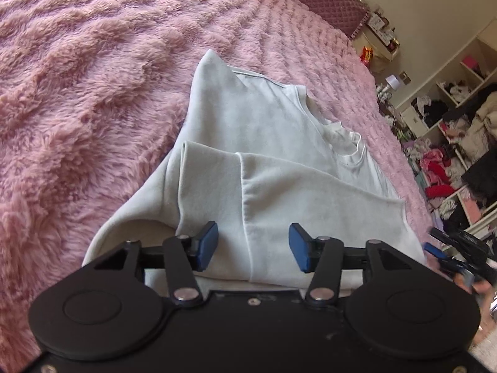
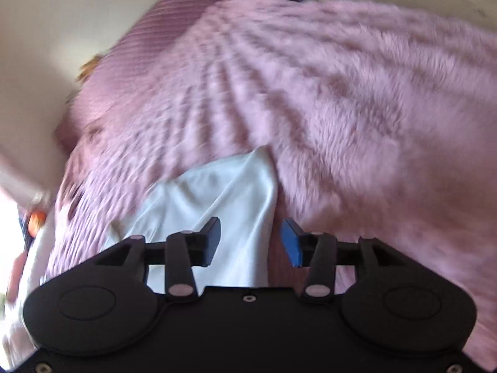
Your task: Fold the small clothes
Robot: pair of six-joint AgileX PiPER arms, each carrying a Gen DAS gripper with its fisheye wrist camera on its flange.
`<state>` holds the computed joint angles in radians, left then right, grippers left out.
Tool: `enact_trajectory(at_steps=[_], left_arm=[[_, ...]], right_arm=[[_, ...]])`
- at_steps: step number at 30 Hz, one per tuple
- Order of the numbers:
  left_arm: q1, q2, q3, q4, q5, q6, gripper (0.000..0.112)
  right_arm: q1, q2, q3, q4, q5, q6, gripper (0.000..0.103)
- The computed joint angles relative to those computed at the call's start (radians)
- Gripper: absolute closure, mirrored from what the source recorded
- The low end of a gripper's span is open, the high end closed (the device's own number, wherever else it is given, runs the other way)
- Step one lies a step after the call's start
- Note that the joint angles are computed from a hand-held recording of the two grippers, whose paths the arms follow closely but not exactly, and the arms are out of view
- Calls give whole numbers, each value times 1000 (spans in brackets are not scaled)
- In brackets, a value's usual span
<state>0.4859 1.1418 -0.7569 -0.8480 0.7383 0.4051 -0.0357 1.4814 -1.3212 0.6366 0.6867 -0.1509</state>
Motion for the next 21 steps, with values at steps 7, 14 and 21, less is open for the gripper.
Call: enact_trajectory(at_steps=[7, 14, 21], left_arm=[[-14, -4, 6, 12, -15, -44, 58], [-35, -10, -4, 54, -16, -106, 56], [-55, 17, -28, 85, -10, -115, 50]], right_arm=[[158, -316, 267, -426, -67, -223, 74], [260, -249, 257, -698, -90, -107, 74], [344, -242, 283, -853, -87, -9, 94]])
